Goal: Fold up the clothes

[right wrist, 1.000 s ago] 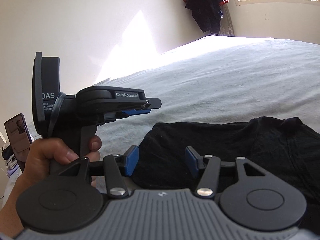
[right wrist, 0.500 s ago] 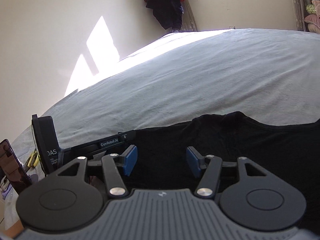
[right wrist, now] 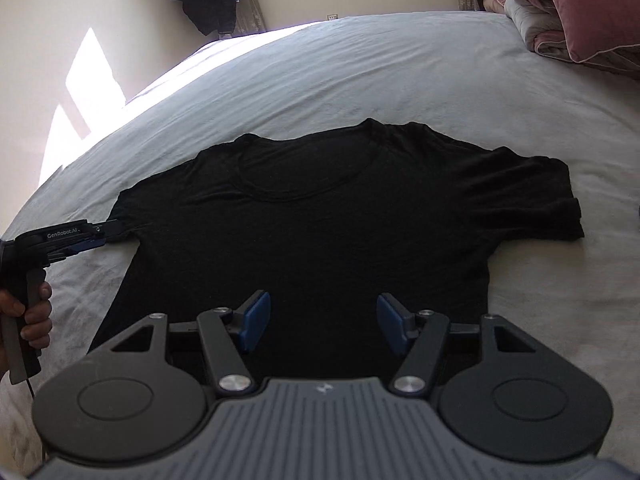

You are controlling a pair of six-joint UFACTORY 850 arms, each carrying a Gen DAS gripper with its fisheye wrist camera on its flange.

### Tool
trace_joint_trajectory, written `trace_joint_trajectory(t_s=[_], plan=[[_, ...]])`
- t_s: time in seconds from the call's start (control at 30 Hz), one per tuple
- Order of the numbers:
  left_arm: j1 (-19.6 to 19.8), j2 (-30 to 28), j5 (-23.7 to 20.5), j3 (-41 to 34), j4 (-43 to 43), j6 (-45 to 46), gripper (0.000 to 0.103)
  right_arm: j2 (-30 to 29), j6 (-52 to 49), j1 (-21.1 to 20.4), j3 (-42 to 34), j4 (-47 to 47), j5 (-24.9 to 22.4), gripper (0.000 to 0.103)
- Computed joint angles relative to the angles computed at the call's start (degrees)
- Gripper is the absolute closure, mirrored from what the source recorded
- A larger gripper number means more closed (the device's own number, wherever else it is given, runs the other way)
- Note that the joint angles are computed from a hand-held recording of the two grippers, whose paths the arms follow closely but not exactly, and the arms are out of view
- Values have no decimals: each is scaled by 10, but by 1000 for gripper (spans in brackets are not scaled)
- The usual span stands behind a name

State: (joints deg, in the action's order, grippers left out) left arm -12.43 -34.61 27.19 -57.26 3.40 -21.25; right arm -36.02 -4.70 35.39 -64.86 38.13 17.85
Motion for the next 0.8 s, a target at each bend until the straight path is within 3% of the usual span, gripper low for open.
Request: trace_joint_trajectory(t_s=[0.27, 0.4, 0.63, 0.8], plan=[[-42, 93, -14, 130, -64, 44, 36, 61, 68, 21, 126, 26, 43, 39], [-57, 109, 44, 183, -63, 26, 30, 66, 70, 27, 144, 43, 64, 39], [-74, 79, 36, 134, -130, 127, 29, 38, 52, 4, 113, 45, 87, 39], [-63, 52, 15, 63, -39, 4, 30, -14, 152, -37, 60, -26, 105, 39]])
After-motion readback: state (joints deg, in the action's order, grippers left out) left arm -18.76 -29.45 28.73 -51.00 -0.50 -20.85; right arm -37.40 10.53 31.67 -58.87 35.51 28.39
